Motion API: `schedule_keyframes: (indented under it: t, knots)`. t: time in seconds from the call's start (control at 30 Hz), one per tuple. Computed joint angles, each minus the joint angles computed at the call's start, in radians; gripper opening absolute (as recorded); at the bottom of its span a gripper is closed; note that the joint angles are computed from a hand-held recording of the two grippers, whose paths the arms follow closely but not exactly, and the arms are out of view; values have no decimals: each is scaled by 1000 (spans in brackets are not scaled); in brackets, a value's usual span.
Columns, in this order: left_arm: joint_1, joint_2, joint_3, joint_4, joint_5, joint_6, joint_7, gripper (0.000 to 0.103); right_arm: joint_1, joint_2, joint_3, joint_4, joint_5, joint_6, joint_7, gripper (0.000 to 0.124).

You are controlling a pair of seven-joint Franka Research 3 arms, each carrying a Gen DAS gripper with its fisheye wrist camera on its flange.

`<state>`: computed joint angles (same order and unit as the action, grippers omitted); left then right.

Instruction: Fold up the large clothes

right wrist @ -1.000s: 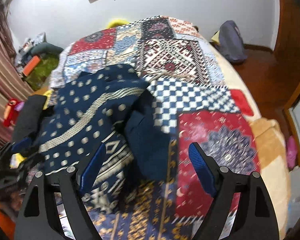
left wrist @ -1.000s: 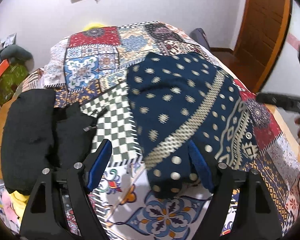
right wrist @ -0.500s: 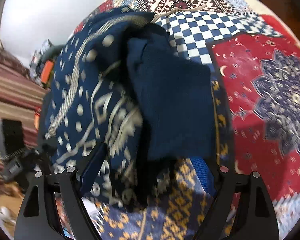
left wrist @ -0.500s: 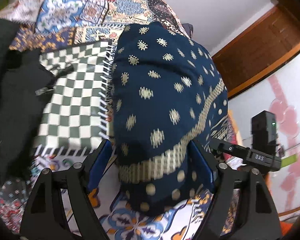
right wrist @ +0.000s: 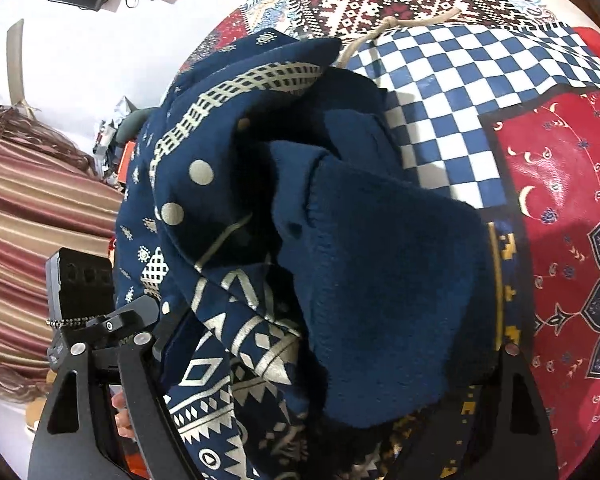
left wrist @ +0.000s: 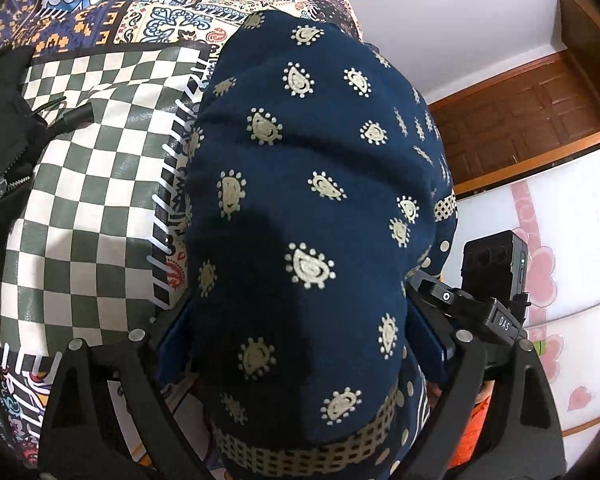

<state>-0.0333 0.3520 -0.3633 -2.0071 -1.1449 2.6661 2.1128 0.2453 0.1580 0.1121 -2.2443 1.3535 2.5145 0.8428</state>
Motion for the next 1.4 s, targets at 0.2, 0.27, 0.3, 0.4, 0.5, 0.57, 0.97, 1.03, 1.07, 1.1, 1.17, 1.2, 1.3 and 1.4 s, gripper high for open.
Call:
schedule_keyframes:
  t: [0.2,0.27,0.3,0.4,0.5,0.57,0.97,1.03,1.07,1.1,1.17,1.2,1.3,1.4]
  knots:
    - [-8,-63,2,-60,-34,28,26,73,35,-47,14,-7,-20,70,6,35]
    - [-25,-93,11,-78,-28,41,22,67,46,-76,15,-16,-24,85,-6,28]
    - [-31,-110,16,-87,-26,41,18,65,53,-94,15,-19,-34,91,-4,27]
    - [-45,-172,29,-117,-61,32,36,61,77,-152,14,-38,-50,139,-20,26]
    - [-70,-247,58,-153,-86,28,51,60,96,-192,5,-37,-47,144,-18,26]
    - [-95,-308,80,-176,-85,31,51,60,105,-229,-3,-50,-34,143,-40,26]
    - [-170,-563,251,-270,41,32,14,59,208,-259,16,44,-23,228,-86,26]
    - [-165,-596,283,-290,71,30,2,59,222,-223,27,90,-35,234,-82,26]
    - [-162,-609,300,-298,84,28,0,59,228,-200,34,117,-42,236,-80,26]
    - [-162,-612,314,-302,92,29,3,59,233,-179,40,139,-48,239,-80,26]
    - [-148,-629,345,-319,115,22,1,59,244,-124,58,195,-63,247,-77,26]
    - [-143,-635,356,-325,126,21,1,59,246,-104,66,215,-71,248,-74,26]
    - [-119,-636,396,-342,147,23,15,59,253,-15,94,303,-114,241,-44,26]
    - [-79,-622,433,-357,161,10,19,59,264,94,122,408,-194,227,18,26]
